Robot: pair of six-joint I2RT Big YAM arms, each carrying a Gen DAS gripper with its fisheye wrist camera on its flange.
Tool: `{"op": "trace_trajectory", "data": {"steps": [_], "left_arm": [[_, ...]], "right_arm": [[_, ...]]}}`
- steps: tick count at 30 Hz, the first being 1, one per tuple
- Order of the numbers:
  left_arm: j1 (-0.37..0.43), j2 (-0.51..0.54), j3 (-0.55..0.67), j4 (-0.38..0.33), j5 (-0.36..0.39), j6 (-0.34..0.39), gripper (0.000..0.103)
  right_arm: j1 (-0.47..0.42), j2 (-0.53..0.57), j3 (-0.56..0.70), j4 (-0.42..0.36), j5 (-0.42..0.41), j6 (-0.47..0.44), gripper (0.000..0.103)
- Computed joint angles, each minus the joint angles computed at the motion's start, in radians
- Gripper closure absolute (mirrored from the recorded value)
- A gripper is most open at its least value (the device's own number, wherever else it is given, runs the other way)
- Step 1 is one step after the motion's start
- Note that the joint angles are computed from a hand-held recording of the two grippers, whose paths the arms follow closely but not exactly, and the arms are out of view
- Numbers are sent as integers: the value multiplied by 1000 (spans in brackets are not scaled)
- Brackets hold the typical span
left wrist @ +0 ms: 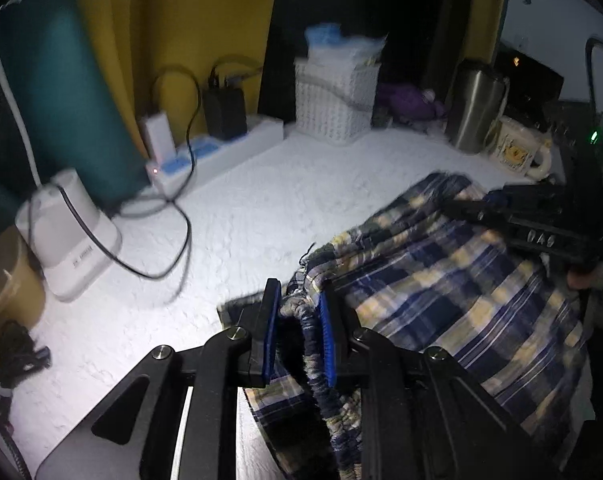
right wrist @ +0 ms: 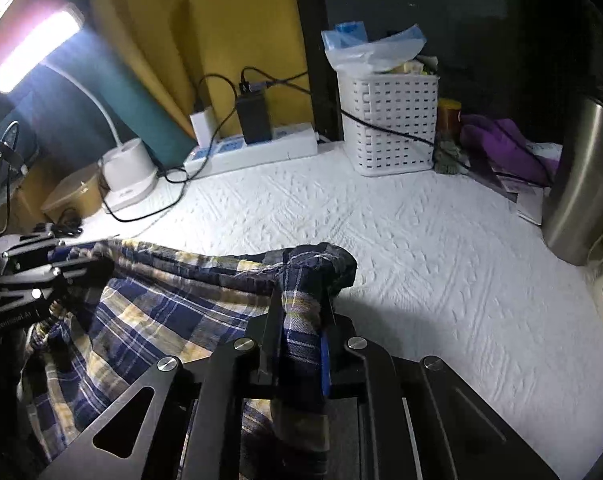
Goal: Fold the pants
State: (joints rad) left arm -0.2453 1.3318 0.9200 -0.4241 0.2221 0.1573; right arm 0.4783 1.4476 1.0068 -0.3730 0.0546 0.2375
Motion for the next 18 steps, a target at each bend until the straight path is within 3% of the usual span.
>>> {"op": "trace_trajectory", "data": {"steps": [4,6,8,13,15,16,18], "left_arm": [[-2,36,-5,10,-20,-1,84],[2,36,-7,11,-18,-3,82],[7,34,-9,12,-26,-1,80],[17,31,-7,0,-37,-25,72],[33,26,3,-23,-2,-51,68],[38,19,5,-31,4,-60,59],[45,-12,-4,-36,-3,-90,52]], "right_arm": [[-5,43,14,-17,10,7,82],[-12,41,11,-23,24,19,63],[-22,40,8,-31,23,32,53],[-28,30,2,-40,26,37,49],[-24,20,0,-50,36,45,49],[-22,13,-2,-54,41,51,48],[-18,-9,-11,-61,48,61,47]]}}
